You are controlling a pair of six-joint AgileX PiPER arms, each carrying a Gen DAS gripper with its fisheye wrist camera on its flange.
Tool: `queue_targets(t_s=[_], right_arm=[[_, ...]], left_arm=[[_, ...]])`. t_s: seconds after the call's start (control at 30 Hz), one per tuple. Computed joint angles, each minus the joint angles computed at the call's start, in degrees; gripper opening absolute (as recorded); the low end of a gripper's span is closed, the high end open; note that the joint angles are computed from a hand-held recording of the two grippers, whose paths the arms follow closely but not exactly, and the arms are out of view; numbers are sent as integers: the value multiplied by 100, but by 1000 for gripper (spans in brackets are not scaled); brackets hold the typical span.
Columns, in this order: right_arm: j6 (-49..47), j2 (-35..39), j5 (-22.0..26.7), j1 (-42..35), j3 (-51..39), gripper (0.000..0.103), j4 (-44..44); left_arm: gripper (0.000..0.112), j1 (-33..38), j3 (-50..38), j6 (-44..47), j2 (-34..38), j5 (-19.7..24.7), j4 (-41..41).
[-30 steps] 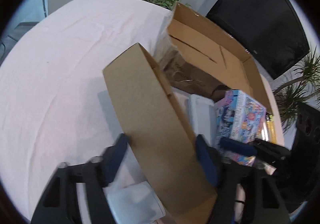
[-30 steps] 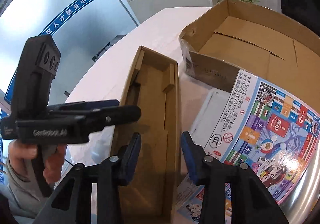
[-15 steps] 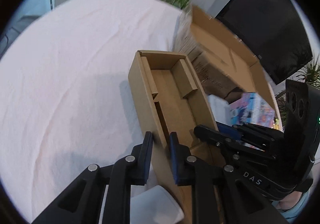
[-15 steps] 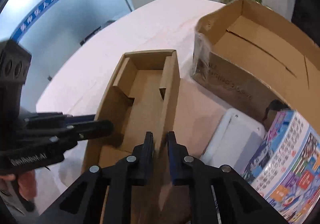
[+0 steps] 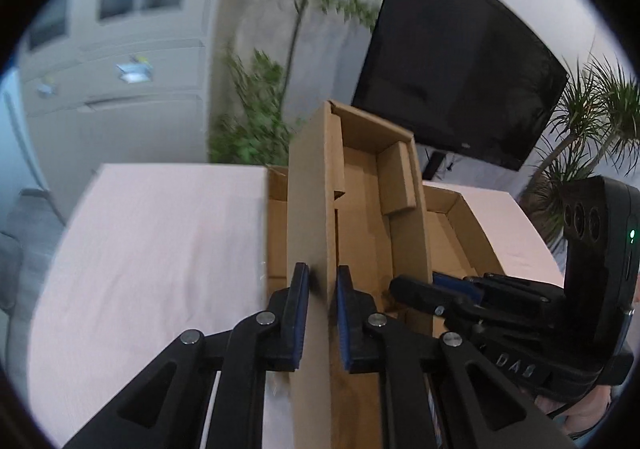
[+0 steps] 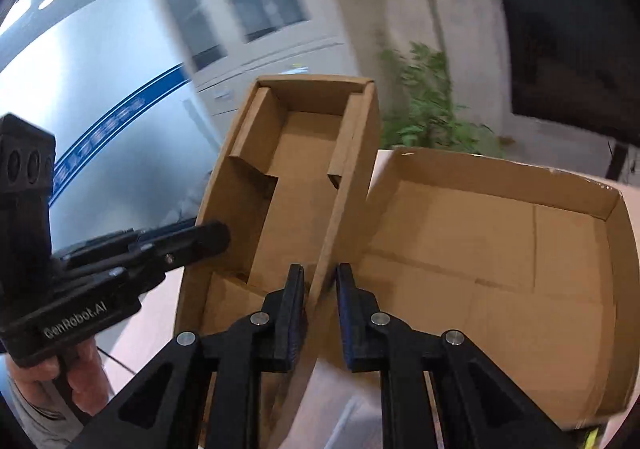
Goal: Organize rigid objects
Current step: 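Lower the long brown box into the open cardboard tray and release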
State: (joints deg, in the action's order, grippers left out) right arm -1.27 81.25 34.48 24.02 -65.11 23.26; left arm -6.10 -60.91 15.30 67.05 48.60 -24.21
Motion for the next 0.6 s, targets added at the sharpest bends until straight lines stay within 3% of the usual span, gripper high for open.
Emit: queue_targets(t_s=[0.07, 0.2, 0.37, 0.6], right_arm=[[-375, 621, 311, -548, -549, 14, 396], [-700, 1926, 773, -1131, -1408, 14, 918], [-626, 3301, 1000, -1137, -2447, 14, 1078], [-635, 3738, 915, -1213, -2521, 14, 1361]], left_arm=[[11, 23, -406, 302, 991, -89, -325], [11, 94, -772, 440, 2213, -279, -444], [11, 137, -870, 369, 2744, -505, -286], [11, -152, -1170, -253, 2985, -563, 243]])
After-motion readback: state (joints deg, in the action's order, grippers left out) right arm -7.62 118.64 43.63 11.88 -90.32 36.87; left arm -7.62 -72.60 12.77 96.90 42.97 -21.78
